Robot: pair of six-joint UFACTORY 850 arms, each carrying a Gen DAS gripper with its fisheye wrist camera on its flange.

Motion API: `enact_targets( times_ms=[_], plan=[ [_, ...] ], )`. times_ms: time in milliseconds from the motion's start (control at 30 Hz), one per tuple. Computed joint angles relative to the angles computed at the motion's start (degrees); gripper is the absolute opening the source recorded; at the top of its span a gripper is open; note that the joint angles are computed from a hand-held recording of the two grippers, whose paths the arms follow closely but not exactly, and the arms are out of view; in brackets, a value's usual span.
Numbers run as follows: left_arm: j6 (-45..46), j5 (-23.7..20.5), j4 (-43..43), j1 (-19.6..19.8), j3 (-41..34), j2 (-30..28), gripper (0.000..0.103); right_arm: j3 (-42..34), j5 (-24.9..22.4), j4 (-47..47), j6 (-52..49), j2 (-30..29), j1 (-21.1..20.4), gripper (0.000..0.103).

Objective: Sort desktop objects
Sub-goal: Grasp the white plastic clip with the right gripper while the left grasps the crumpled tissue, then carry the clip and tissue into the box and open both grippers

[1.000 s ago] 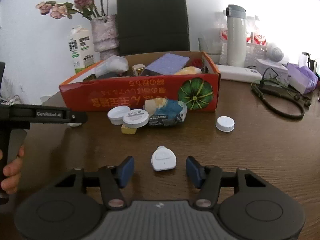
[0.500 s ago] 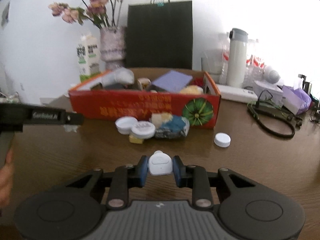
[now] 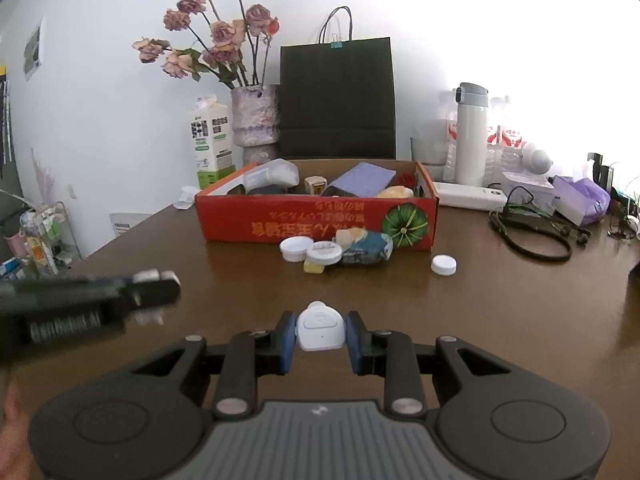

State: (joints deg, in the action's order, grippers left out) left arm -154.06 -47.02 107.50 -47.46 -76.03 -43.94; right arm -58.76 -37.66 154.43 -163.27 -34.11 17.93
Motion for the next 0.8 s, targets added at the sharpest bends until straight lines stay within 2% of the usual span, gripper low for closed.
enact_targets(
  times_ms=[133,433,633,800],
  plan=[
    [-0.28,-3.36,-0.35,-2.93,1.37,0.10,0.021,4.83,-3.45,0.39,-1.27,2.77,-0.31,0.025],
    [-0.50,-6.00,-2.10,-5.60,2.92,1.19,0.021,10.86,-7.66,0.35,-1.83,6.64,-1.13,0.025],
    [-0.33,-6.06,-0.48,-5.64,3.00,1.24,0.022,11.28,-8.41,1.40,-3.33,6.93,-0.90,0.025],
    [-0.88,-4.38,1.35,-4.09,2.25,0.77,0.022,9.38,-7.56,0.43,-1.89,5.58,-0.89,0.025]
  ],
)
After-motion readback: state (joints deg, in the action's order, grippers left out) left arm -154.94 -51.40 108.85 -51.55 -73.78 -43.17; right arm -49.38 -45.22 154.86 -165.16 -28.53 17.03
